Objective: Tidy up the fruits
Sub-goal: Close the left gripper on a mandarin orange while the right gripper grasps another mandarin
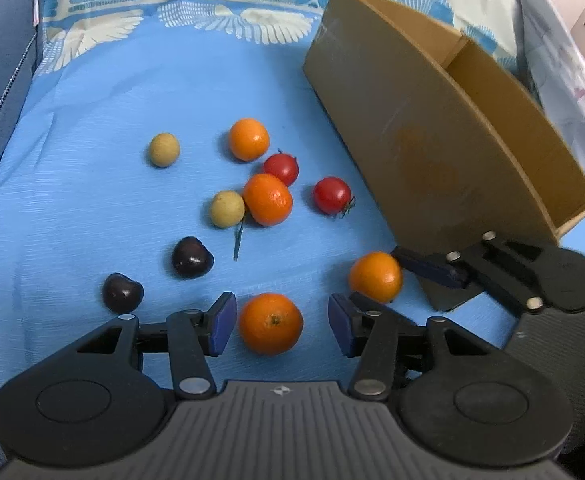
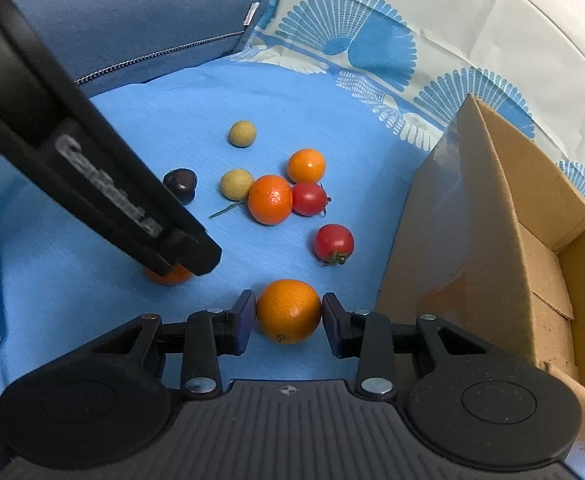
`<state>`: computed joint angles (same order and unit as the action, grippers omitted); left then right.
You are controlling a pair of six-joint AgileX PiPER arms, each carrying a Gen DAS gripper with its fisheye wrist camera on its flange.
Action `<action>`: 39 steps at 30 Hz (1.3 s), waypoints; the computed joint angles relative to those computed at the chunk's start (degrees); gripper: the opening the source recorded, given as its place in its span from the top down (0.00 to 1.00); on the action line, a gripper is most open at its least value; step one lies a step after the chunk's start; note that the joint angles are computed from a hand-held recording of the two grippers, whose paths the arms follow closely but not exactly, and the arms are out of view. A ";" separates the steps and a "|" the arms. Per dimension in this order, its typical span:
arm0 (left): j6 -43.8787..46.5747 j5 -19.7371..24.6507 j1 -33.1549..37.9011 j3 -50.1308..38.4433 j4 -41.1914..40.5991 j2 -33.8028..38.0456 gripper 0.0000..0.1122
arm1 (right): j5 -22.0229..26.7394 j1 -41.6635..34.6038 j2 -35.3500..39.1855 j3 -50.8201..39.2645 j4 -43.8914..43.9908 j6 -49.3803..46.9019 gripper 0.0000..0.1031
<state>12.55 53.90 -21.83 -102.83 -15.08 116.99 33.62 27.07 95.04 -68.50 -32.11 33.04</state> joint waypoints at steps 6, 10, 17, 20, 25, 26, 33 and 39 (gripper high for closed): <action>-2.59 -0.39 -2.84 0.02 6.20 0.45 0.54 | -0.90 -0.32 -1.81 1.53 2.12 -1.40 0.63; -4.23 0.22 -3.45 -0.20 8.90 0.76 0.63 | -1.10 -0.31 -2.23 1.84 2.78 -0.91 0.63; -7.24 -4.70 -1.76 5.25 7.61 -3.46 0.63 | -2.70 -1.19 -2.77 2.08 6.20 -1.65 0.63; -8.16 -1.89 -0.38 3.55 6.03 -2.70 0.63 | -2.64 -1.60 -2.27 1.48 8.91 -3.23 0.63; -9.01 2.51 -0.99 0.02 6.84 -0.09 0.63 | -1.55 -1.85 -0.55 0.11 13.52 -7.03 0.63; -9.21 2.19 -1.29 0.24 7.34 -0.10 0.63 | -1.56 -1.61 -0.43 0.05 12.88 -6.78 0.63; -9.05 1.68 -1.91 0.28 7.86 0.41 0.63 | -1.44 -1.89 -0.10 -0.33 14.21 -7.94 0.62; -8.74 1.83 -1.73 -0.21 7.30 0.78 0.62 | -0.18 -1.77 1.06 -1.22 13.94 -8.11 0.61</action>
